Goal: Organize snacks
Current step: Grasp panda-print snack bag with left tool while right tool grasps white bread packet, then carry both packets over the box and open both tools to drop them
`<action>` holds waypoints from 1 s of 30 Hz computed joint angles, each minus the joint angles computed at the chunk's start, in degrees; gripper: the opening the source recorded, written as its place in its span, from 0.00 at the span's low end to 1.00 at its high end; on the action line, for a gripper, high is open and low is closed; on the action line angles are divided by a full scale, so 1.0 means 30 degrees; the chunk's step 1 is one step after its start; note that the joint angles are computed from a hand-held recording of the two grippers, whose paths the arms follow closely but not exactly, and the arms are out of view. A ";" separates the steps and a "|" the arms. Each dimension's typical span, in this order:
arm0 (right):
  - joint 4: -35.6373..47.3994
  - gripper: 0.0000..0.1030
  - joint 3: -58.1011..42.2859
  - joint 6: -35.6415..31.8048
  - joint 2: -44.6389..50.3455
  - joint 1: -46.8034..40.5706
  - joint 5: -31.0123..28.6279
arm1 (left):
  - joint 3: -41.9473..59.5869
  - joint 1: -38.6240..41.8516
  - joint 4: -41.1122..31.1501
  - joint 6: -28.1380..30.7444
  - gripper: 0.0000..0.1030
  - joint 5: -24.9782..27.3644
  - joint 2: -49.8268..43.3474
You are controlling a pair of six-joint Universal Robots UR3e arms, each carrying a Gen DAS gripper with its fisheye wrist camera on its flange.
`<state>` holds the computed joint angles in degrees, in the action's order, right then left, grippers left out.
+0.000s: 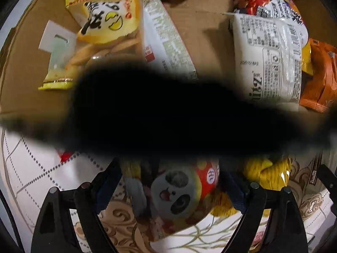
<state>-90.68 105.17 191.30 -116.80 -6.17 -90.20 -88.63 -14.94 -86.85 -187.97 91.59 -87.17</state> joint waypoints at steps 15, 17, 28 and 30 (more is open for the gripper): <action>-0.0823 0.59 0.0003 0.1066 0.1113 0.3499 -0.1344 | -0.3058 -0.1535 0.0121 -0.1196 0.54 0.1002 0.4114; -0.0645 0.59 0.0400 0.1465 0.0633 0.3913 -0.0961 | -0.3606 -0.1638 -0.0294 -0.1458 0.54 0.1054 0.5050; 0.1706 0.58 0.2230 0.4692 -0.4159 0.5357 0.2544 | -0.3721 -0.2091 -0.4259 -0.3587 0.54 -0.0618 0.9785; 0.2098 0.58 0.0953 0.5354 -0.4038 0.5795 0.2903 | -0.2231 -0.2072 -0.4794 -0.3803 0.53 -0.1029 0.9502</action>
